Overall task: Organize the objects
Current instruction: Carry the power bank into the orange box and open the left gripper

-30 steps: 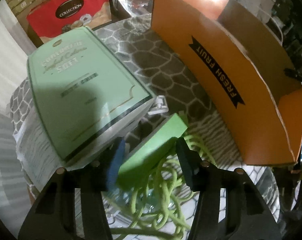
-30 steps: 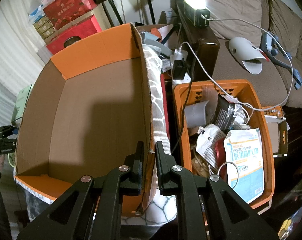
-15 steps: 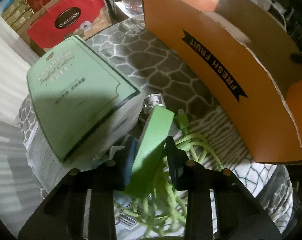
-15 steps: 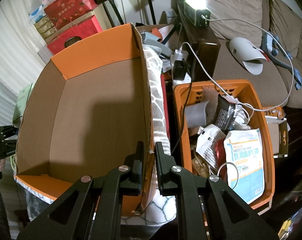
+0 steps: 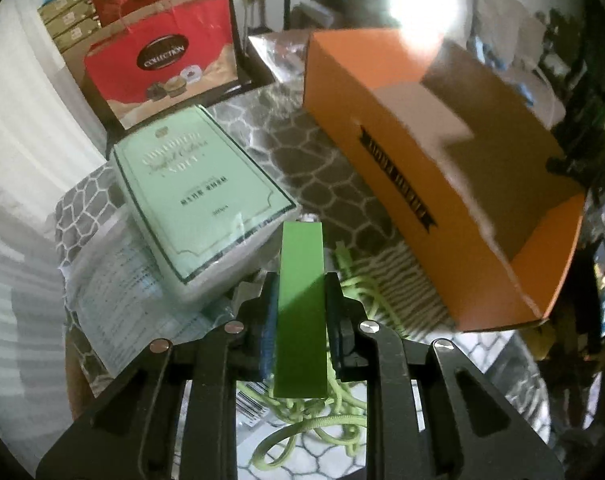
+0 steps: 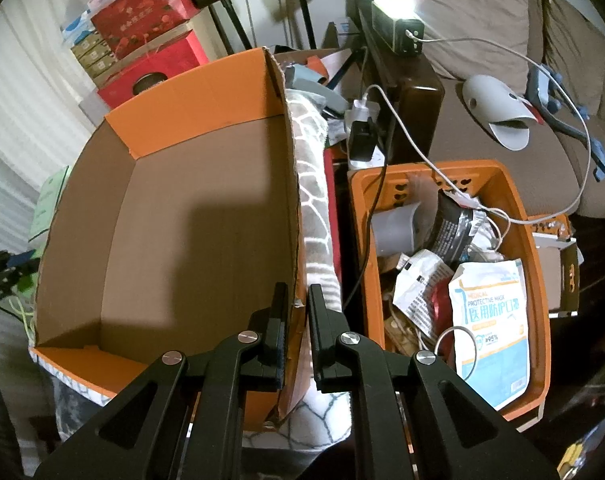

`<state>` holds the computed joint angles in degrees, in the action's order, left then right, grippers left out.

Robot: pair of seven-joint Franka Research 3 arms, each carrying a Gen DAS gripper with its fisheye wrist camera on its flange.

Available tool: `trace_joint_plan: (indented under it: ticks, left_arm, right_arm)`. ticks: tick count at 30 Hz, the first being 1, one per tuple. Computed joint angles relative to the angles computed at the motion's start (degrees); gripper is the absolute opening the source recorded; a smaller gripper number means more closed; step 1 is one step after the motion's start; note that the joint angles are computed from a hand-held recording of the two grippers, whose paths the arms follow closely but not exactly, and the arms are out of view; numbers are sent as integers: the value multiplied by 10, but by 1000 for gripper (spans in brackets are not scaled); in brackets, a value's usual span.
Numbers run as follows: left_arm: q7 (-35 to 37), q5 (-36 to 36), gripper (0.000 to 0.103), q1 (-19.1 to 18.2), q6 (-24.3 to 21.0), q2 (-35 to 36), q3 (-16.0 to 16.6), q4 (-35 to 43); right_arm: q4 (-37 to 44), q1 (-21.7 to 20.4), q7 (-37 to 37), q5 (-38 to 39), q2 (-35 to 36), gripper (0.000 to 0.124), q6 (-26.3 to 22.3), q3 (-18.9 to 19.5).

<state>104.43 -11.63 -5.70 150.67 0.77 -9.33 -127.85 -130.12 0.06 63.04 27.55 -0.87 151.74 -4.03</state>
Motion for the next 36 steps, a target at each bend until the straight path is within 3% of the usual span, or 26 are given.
trace_joint_plan:
  ticks: [11,18,36]
  left_arm:
    - [47,-99,20,-26,16,-66,14,-10]
    - [33,-94,20,-52,25,-78,13,13]
    - [-62,-10,20,-91,19,86,-65,174]
  right_arm:
    - [0,0,-5,4,1,9,0,0]
    - [0,0,-5,1,1,9,0,0]
    - [-2,-1,-8,4,1,9,1,-1]
